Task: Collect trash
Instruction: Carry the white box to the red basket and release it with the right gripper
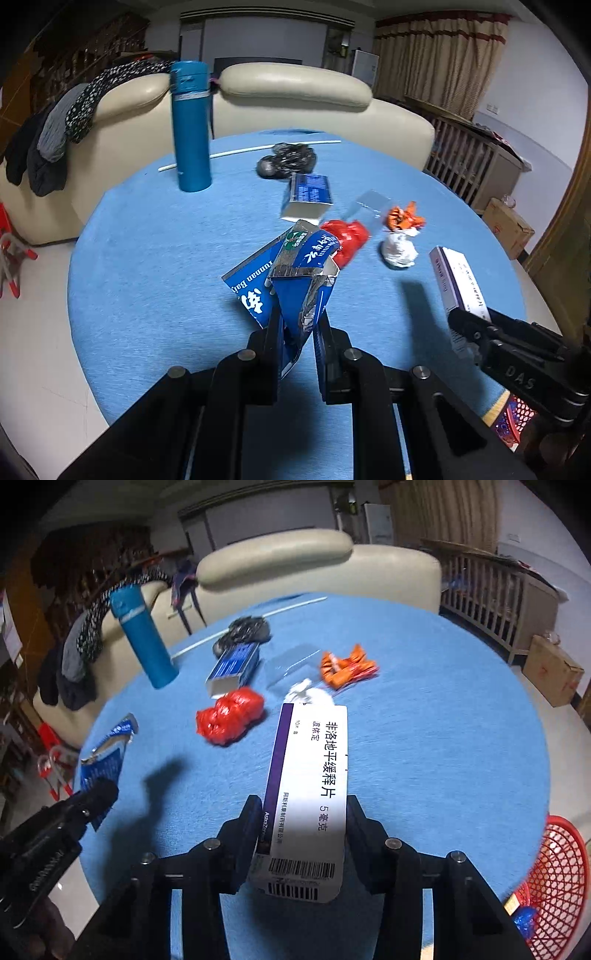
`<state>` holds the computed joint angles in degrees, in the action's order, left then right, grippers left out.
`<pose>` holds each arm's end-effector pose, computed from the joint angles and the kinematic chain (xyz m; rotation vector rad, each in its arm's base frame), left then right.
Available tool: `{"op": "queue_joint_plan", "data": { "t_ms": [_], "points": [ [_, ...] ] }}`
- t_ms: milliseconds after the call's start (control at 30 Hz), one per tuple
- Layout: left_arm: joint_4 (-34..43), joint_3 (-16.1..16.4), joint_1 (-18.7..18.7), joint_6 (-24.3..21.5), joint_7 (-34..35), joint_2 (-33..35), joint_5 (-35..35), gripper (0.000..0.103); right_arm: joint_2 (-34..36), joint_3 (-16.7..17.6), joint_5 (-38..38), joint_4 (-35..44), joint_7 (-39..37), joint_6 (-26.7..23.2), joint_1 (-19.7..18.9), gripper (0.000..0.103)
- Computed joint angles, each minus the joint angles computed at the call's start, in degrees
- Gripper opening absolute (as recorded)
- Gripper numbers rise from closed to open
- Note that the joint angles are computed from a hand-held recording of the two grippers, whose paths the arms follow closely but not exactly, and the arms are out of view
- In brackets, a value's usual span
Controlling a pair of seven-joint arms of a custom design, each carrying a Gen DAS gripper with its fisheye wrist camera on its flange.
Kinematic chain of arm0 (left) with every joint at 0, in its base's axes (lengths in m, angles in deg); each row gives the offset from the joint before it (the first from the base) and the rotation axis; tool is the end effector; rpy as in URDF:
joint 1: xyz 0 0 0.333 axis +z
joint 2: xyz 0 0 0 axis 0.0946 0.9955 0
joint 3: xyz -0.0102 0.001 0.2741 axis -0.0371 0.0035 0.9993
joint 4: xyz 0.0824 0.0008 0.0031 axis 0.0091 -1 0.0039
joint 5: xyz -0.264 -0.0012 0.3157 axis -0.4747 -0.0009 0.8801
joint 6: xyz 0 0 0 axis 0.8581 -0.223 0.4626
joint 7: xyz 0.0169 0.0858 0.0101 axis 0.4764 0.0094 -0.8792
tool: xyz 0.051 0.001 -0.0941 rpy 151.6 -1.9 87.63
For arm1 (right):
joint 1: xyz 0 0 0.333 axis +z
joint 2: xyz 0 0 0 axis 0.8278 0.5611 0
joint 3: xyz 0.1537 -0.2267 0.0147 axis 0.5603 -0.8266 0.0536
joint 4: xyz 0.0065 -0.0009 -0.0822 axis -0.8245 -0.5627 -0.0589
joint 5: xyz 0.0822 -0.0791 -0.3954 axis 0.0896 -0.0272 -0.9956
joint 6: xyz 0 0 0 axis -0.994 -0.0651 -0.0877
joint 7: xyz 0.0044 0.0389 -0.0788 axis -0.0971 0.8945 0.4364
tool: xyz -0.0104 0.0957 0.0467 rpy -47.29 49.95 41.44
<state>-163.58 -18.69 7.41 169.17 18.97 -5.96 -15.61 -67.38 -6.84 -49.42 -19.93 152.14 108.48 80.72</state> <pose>0.5018 -0.1554 0.3699 -1.9390 1.5480 -0.7917 0.6159 0.2684 0.3552 -1.7862 1.6807 -0.4949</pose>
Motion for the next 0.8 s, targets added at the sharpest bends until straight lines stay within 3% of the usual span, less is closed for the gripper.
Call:
{"op": "queue_joint_plan", "data": {
  "t_ms": [333,633,800],
  "points": [
    [2.12,-1.69,-2.66,-2.59,2.40,-0.46,-0.53,0.016,-8.16,-6.41,-9.05,-9.50,11.47,6.85,2.11,0.048],
    [5.84,-2.35,-5.62,-4.27,5.08,1.29,0.10,0.016,-14.58,-12.94,-31.79,-14.66,34.33,10.39,2.67,0.048],
    [8.83,-2.15,-8.05,-5.22,6.97,3.57,0.11,0.016,-17.30,-13.28,-43.92,-16.41,46.22,11.00,-0.33,0.048]
  ]
}}
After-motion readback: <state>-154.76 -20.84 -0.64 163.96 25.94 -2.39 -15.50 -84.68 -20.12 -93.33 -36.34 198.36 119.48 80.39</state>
